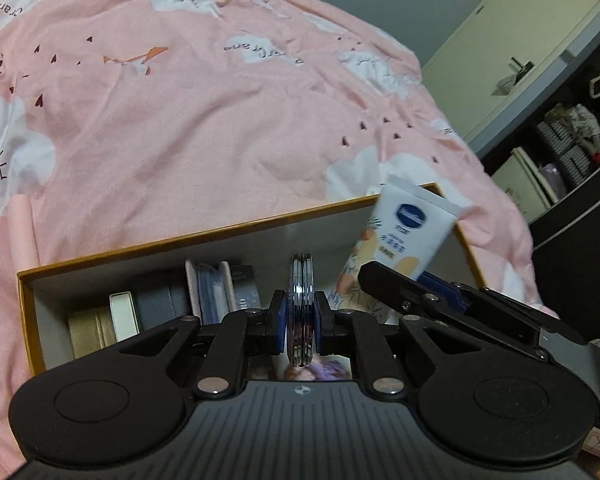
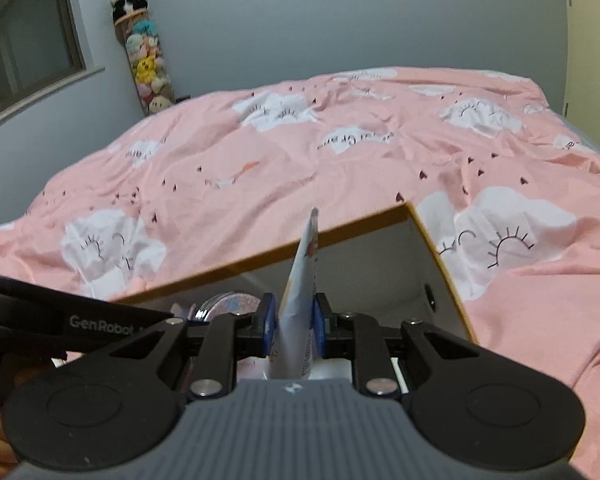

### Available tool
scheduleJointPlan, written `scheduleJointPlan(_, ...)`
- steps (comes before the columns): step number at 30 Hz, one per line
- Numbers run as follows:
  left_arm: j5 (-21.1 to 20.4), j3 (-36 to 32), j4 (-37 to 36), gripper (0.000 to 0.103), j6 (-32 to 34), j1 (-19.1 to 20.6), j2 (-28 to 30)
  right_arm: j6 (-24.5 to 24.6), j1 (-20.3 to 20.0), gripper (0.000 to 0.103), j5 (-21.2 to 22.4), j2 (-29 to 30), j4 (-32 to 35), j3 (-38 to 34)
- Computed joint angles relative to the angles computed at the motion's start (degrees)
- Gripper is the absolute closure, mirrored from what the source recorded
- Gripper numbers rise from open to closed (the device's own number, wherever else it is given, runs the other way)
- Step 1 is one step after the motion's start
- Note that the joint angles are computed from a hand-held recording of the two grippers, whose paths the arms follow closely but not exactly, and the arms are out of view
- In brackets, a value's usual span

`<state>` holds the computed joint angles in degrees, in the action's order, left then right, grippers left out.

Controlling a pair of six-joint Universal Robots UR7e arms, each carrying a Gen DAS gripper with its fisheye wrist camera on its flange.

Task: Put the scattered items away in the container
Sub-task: 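Lower the mirror into the orange box with left tool while right tool lowers the tube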

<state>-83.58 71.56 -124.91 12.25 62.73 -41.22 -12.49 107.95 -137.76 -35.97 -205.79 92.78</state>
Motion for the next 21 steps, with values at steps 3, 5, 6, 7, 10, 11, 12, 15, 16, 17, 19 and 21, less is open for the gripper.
scheduleJointPlan(3,1.28,-0.38,0.4,0.088,-0.64,-0.03,0.51,1.04,-0.79,0.082,0.85,-0.43,1.38,0.54)
scheduleJointPlan(5,2.03,-0.47,0.27,0.088,-0.98,0.04,0.85,1.92,-1.06,0.082,1.0,-0.81,3.71,0.47)
scheduleJointPlan(6,2.13,-0.64,0.3,0.088,-1.33,0.17,1.05,2.44,-1.09,0.082,0.75,-0.92,5.08,0.29)
scheduleJointPlan(7,2.16,-0.81,0.32,0.088,-1.63,0.27,1.23,3.12,-1.14,0.082,0.45,-1.04,6.53,0.11)
scheduleJointPlan(10,2.14,-1.25,0.39,0.088,-2.39,0.5,1.62,6.35,-1.48,0.082,-0.43,-1.6,11.95,-0.42)
scheduleJointPlan(11,2.17,-1.28,0.32,0.088,-2.42,0.51,1.66,6.68,-1.58,0.082,-0.59,-1.67,12.76,-0.54)
scheduleJointPlan(12,2.28,-1.28,0.27,0.089,-2.42,0.48,1.67,6.67,-1.67,0.082,-0.5,-1.71,13.03,-0.56)
scheduleJointPlan(15,1.97,-1.82,0.95,0.089,-2.82,0.58,1.84,7.61,-1.99,0.082,0.16,-2.16,14.47,-0.47)
scheduleJointPlan(16,1.69,-2.12,1.39,0.089,-3.1,0.66,1.91,8.06,-2.03,0.082,-0.16,-2.17,15.57,-0.69)
scheduleJointPlan(17,1.35,-2.36,1.76,0.088,-3.38,0.75,1.98,8.33,-2.03,0.081,-0.58,-2.1,16.71,-1.0)
scheduleJointPlan(19,0.57,-2.82,2.47,0.084,-3.56,0.93,2.12,7.37,-1.99,0.082,-0.43,-1.73,18.31,-1.59)
scheduleJointPlan(21,0.56,-2.77,2.49,0.083,-3.55,0.89,2.08,4.97,-1.66,0.082,-0.95,-0.84,18.15,-2.32)
